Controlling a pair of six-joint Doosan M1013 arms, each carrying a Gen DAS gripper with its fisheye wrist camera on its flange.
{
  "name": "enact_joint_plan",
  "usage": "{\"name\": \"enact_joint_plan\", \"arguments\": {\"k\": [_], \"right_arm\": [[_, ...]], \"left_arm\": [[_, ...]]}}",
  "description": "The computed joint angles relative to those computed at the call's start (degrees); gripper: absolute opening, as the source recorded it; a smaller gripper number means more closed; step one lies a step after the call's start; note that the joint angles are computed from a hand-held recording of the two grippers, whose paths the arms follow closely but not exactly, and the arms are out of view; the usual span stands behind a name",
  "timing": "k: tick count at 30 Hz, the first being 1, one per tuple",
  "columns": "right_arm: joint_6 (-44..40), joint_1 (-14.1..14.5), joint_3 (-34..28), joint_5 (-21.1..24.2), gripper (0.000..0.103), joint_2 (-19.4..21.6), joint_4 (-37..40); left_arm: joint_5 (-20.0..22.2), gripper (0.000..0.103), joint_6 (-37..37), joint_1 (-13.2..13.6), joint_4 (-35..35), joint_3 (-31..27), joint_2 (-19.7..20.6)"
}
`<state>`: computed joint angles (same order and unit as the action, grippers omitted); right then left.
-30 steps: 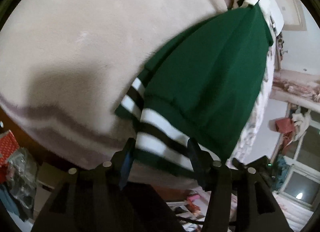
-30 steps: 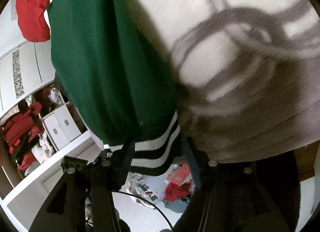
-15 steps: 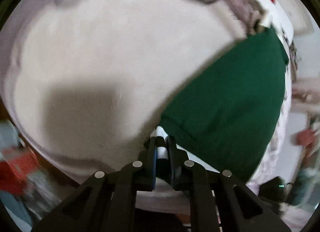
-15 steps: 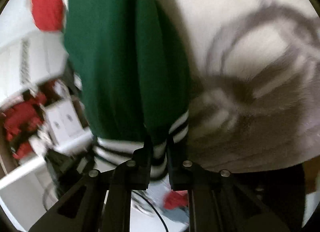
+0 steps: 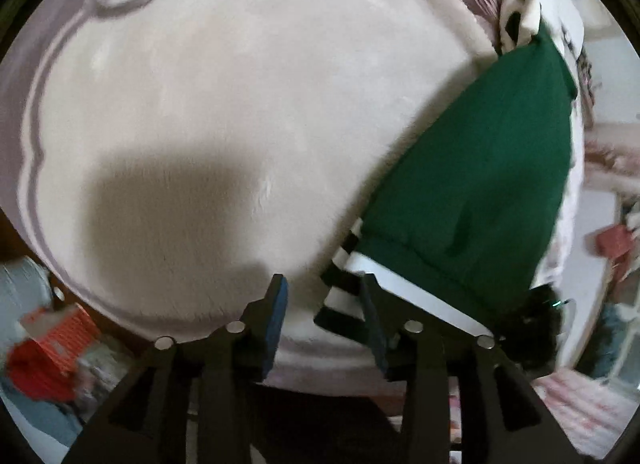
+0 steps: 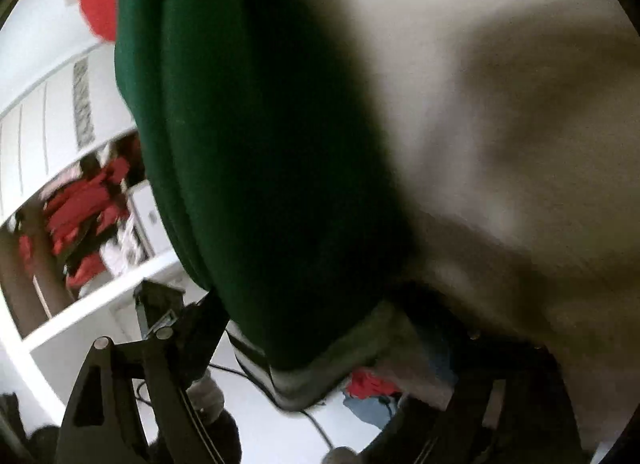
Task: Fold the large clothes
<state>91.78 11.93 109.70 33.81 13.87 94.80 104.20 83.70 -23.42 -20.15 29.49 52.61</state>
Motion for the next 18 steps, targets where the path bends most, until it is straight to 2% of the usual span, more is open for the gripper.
{"name": "enact_joint_plan", "arguments": {"k": [3,4,5,6,8,10,14,16,18], "right_arm": [[-1.67,0.60,-2.55,-1.63,0.088,1.61,-0.20],[-1.32,0.90,-3.11,-2.64,0.073,1.70,-0.72],[-1.36,1.15,-3.39,-3.65,0.042,1.68,-0.32],[1.25,1.31,-3.54,-4.53,0.042,1.50,-1.07],[11.04,1.59,-4.26,-5.93,0.028,0.48,-9.00],[19.02,1.49,-4.04,-6.55,0.024,-1.58,-14.75],[35.92,0.75,-2.60,-7.83,0.023,-8.10,-33.98],[40.22,-1.24,-0.84,-3.11,0.023,-11.28,-43.27],[38.66,-3.33,-1.01,5.34,0.029,-10.97,-47.02]], "left_arm": [[-2.75,0.050,2.28,-0.29,2.91,1.64,-1.13],[-3.40,0.061,2.39,-0.40,3.65,1.69,-1.21],[-3.01,0.073,2.22,-0.51,4.19,1.09,-0.92],[-2.64,0.076,1.99,-0.53,4.21,0.63,-0.69],[-2.03,0.077,1.66,-0.61,4.03,-0.16,-0.42],[-1.23,0.077,1.67,-0.90,3.79,-1.14,-0.07],[0.01,0.077,1.78,-1.44,0.87,-1.24,-0.35],[0.37,0.077,2.76,-2.15,-0.81,-0.33,-0.64],[1.32,0.077,4.54,-3.31,-1.20,0.56,-0.77]]}}
